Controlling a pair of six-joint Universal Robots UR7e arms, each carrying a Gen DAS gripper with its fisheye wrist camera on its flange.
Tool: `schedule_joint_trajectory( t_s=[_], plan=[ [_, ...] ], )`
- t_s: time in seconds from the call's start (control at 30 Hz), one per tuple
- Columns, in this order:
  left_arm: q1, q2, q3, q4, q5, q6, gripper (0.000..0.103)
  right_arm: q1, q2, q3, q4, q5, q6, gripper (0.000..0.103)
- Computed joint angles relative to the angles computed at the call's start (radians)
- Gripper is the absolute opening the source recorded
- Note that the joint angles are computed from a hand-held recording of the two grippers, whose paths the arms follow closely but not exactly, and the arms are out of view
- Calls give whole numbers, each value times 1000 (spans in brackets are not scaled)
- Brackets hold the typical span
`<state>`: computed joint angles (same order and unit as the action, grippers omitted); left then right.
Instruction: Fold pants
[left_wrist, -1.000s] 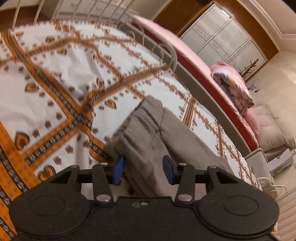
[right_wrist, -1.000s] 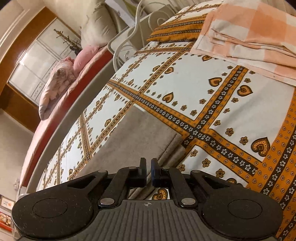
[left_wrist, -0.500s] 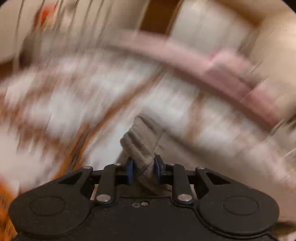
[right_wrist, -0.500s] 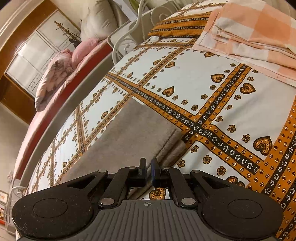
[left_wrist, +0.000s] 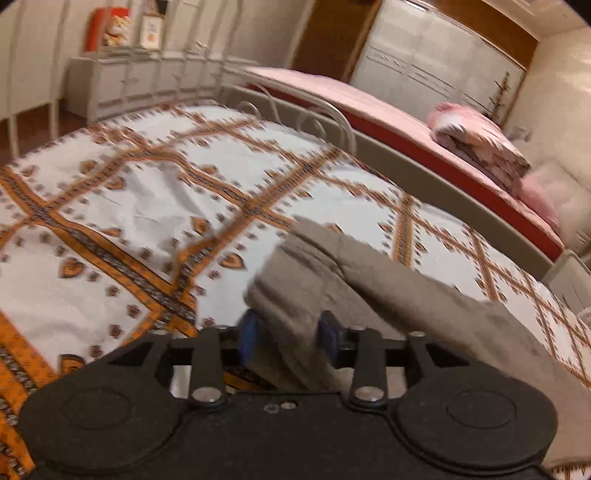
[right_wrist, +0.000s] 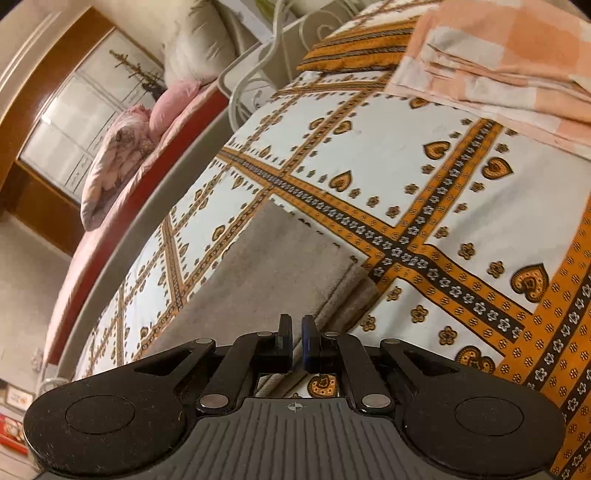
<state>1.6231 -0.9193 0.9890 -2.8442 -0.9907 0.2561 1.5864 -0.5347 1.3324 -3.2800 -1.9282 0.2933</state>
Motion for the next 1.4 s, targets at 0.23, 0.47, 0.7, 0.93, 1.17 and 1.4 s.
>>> schedule_joint_trajectory(
  t_s=[0.23,0.47,0.7,0.93,1.17,1.4],
  plan=[
    [-29,-20,82,-229,-77,132,51,-25,-21,25,14,58,78,7],
    [-35,62,-37,0,-68,149,59,-26,5,0,-43,27,130,76],
    [-16,82,-76,65,-52,98,58,-21,23,-29,-62,22,139,53],
    [-17,80,-62,59,-40,139,59,-16,65,-128,48,-54,128,23],
    [-16,73,-50,56,-48,165,59,-22,19,-39,-58,24,86,16],
    [-20,79,-49,47,-33,183,62,-29,32,-61,11,-25,82,16]
  ],
)
